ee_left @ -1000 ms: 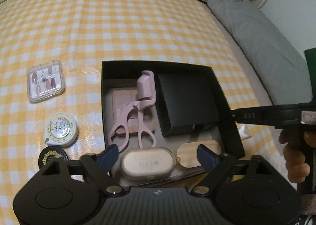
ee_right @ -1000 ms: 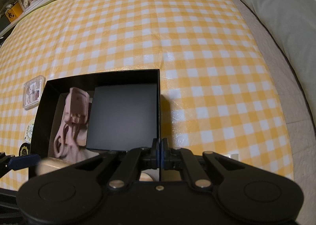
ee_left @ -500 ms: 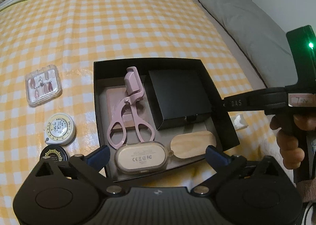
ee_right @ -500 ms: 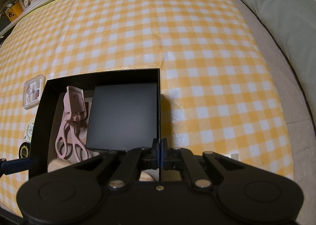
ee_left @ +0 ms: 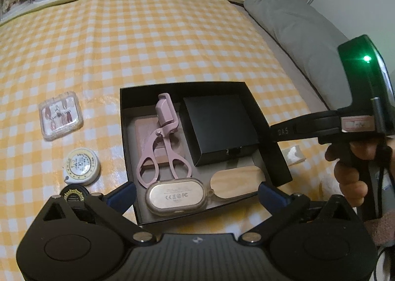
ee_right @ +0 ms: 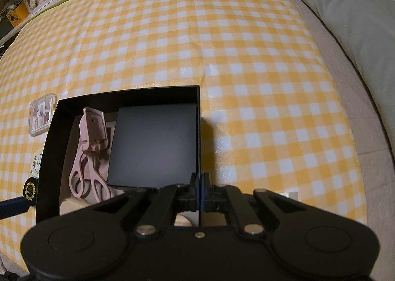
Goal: Organize rigid objects
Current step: 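Move the left gripper from the tray to the clear press-on nail box, then grasp and lift the clear press-on nail box with the left gripper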
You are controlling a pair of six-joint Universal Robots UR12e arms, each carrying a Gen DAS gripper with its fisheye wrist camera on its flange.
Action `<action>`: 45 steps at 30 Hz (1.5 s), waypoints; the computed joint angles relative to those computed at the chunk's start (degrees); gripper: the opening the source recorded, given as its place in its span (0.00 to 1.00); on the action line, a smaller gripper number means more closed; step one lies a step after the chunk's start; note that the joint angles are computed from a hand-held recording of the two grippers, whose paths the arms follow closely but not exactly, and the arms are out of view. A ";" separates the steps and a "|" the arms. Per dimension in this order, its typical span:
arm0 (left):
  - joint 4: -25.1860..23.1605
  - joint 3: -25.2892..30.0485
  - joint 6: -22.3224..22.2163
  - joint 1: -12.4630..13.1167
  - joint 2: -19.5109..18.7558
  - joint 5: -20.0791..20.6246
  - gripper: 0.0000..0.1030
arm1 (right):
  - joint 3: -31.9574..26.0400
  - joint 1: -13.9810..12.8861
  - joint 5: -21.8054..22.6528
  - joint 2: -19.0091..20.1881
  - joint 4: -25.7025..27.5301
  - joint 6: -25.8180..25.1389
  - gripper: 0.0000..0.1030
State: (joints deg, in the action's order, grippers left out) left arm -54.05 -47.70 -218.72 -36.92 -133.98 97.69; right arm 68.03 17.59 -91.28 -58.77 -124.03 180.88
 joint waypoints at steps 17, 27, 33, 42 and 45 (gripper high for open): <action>4.39 -4.32 -3.13 0.86 3.75 10.24 1.00 | -0.07 0.01 -0.04 0.06 0.04 0.04 0.02; -2.86 -6.66 -13.05 3.94 4.91 15.42 1.00 | 0.10 0.02 -0.12 -0.11 0.01 -0.05 0.02; -5.50 -6.92 -18.10 5.44 4.03 13.93 1.00 | 0.39 0.03 -0.17 -0.36 -0.18 -0.11 0.02; -4.20 -7.13 -21.09 6.40 1.59 14.51 1.00 | -1.06 0.25 -0.66 0.61 -0.34 -0.66 0.02; -2.87 -7.28 -20.67 6.47 1.05 15.03 1.00 | -1.26 0.26 -0.70 0.58 -0.15 -0.75 0.02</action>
